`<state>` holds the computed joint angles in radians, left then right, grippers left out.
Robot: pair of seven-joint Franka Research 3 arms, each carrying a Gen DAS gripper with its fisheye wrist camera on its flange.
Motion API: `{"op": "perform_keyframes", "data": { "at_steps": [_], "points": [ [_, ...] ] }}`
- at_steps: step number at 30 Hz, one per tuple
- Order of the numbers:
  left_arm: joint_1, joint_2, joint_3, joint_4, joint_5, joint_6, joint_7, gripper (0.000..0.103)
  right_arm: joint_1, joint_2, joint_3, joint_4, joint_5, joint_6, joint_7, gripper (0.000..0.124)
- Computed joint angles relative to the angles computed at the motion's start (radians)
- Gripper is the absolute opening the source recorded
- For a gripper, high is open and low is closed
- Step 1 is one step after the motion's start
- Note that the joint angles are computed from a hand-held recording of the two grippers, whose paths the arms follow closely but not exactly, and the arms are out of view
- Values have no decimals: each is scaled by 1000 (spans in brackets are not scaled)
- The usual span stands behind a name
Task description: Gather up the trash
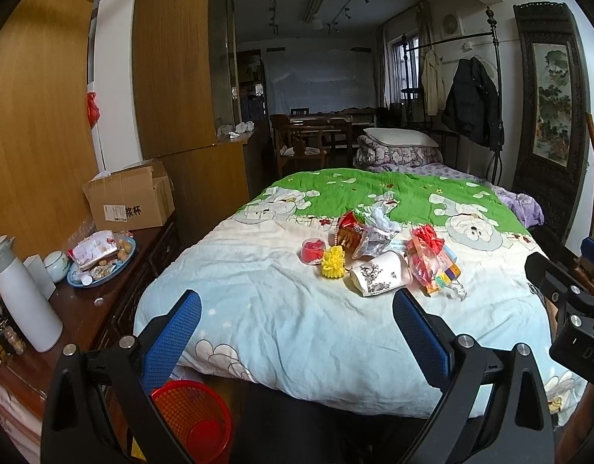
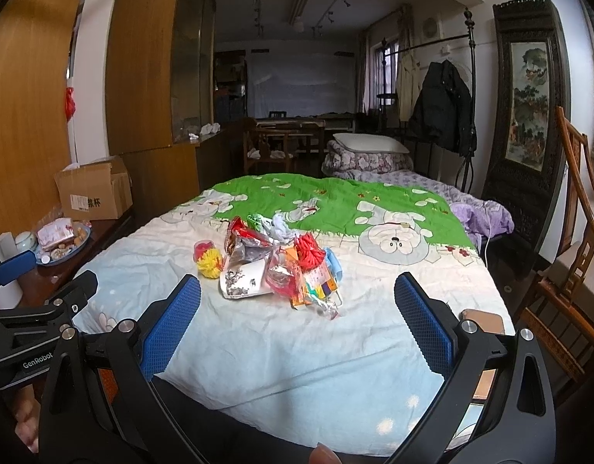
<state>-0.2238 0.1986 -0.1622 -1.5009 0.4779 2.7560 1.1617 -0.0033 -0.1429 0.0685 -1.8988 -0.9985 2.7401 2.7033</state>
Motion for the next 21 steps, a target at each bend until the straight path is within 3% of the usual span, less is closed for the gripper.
{"op": "perform_keyframes", "data": {
  "at_steps": [11,21],
  "points": [
    [-8,64,2,73,-20,-72,35,97,28,60,-28,37,117,-26,-104,97],
    [-29,185,12,221,-47,-175,78,97,57,145,-80,82,280,-56,-235,97]
  ]
}}
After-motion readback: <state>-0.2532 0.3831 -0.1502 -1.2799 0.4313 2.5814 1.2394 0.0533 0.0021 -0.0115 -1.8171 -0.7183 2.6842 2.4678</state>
